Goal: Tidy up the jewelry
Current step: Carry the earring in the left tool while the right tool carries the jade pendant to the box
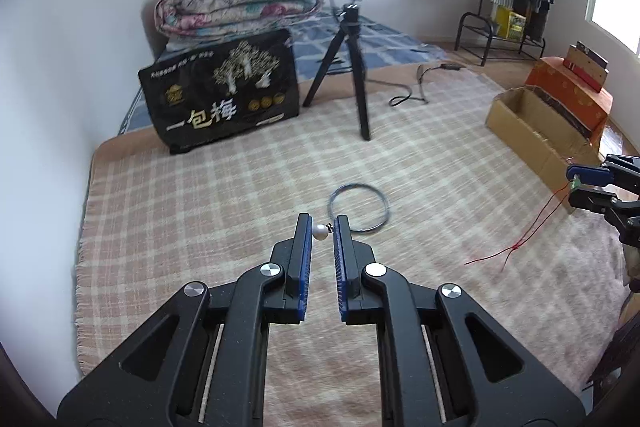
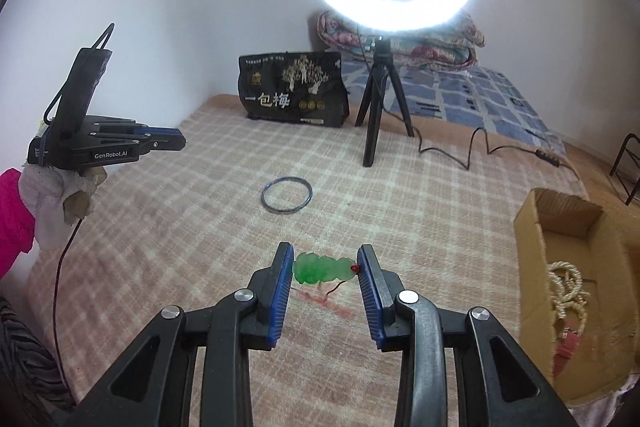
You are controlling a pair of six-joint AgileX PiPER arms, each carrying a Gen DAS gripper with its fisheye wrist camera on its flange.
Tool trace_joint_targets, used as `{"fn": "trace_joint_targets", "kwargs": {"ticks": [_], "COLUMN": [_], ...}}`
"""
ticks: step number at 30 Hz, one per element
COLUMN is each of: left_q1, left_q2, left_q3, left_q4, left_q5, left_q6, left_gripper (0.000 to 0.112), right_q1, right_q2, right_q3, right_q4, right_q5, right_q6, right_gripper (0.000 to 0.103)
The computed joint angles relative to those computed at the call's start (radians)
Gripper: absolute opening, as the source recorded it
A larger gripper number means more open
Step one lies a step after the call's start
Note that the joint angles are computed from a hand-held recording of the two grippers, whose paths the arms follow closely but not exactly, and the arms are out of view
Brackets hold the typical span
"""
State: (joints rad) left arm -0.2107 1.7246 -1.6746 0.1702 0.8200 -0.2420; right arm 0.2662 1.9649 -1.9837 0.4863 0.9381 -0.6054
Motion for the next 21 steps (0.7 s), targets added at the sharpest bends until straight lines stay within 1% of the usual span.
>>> {"fn": "trace_joint_targets", "kwargs": {"ticks": [6, 13, 17, 20, 21], "left_q1": [-0.097, -0.21, -0.262, -0.304, -0.32], "left_q2": [0.007, 0.077, 0.147, 0.229, 0.271], "left_q3": [-0.086, -0.245, -0.379, -0.526, -0.603], "left_q4": [0.047, 0.083, 0.075, 0.075, 0.075], "left_q5": [0.056, 0.122, 0.155, 0.201, 0.231], "left_q6": [-0.056, -0.104, -0.124, -0.126, -0.12], "left_gripper": [0.009, 0.009, 0.009, 0.009, 0.009], "right_q1": [-0.09, -0.198, -0.258, -0.296, -0.31], "right_q2": [-0.069, -0.102, -0.106, -0.105, -0.103], "right_q3": [0.022, -0.02, -0.051, -0.072, -0.08], "right_q4": [0.043, 0.102, 0.126, 0.139, 0.143], "right_q5": [0.036, 0.073, 0.101, 0.118, 0.125], "right_q6": [-0.019, -0.033, -0.042, -0.048, -0.051], "right_gripper": [0.033, 0.033, 0.033, 0.033, 0.033]}}
